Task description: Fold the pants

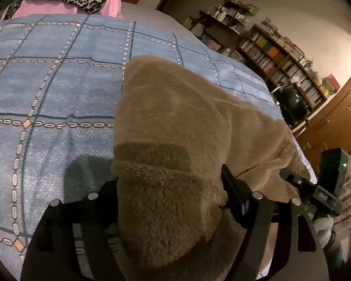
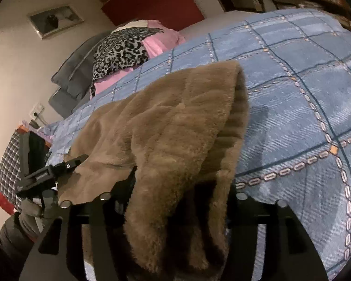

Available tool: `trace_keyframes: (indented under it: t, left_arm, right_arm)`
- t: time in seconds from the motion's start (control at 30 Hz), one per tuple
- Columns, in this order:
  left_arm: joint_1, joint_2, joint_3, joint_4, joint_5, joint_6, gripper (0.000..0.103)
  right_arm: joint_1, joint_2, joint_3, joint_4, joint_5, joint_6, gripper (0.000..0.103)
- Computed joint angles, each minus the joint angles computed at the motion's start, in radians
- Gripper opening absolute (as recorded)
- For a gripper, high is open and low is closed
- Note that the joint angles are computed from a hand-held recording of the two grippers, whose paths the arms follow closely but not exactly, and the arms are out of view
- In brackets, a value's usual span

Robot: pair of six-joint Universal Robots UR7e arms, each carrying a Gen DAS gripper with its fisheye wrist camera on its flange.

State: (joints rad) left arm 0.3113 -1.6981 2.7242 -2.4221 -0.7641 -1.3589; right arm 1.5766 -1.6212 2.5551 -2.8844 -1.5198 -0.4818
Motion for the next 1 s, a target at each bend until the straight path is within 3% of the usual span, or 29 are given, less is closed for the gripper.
trace_keyframes:
  t: [0.1, 0.17, 0.3, 0.4, 0.5, 0.6, 0.7, 0.83, 1.0]
  left_arm:
    - [-0.054, -0.064, -0.015, 0.165, 0.004, -0.095, 0.077]
    - [-0.107, -0.087, -0.046, 0.324, 0.005, -0.179, 0.077]
    - [-0.23, -0.04, -0.13, 0.653, -0.01, -0.369, 0.077]
    - [-0.288, 0.056, -0.178, 0.765, -0.024, -0.432, 0.077]
    - [-0.305, 0.129, -0.191, 0.747, -0.042, -0.394, 0.078]
    - [-0.305, 0.178, -0.199, 0.754, -0.053, -0.39, 0.078]
    - [-0.289, 0.166, -0.176, 0.711, -0.052, -0.364, 0.082]
    - [-0.253, 0.159, -0.149, 0.646, -0.047, -0.34, 0.087]
    - [-0.255, 0.153, -0.129, 0.618, -0.057, -0.393, 0.09]
  right_arm:
    - [0.004, -0.056, 0.019, -0.008, -0.033, -0.04, 0.066]
    - [0.043, -0.099, 0.042, -0.051, -0.094, -0.061, 0.066]
    - [0.163, -0.122, 0.075, -0.185, -0.214, -0.095, 0.066]
    - [0.227, -0.122, 0.083, -0.212, -0.221, -0.103, 0.066]
    - [0.291, -0.086, 0.08, -0.199, -0.231, -0.13, 0.066]
    - [0.318, -0.004, 0.082, -0.219, -0.304, -0.156, 0.066]
    - [0.292, 0.07, 0.089, -0.282, -0.354, -0.17, 0.066]
    - [0.241, 0.074, 0.088, -0.278, -0.312, -0.166, 0.066]
    - [0.246, 0.072, 0.087, -0.263, -0.315, -0.162, 0.066]
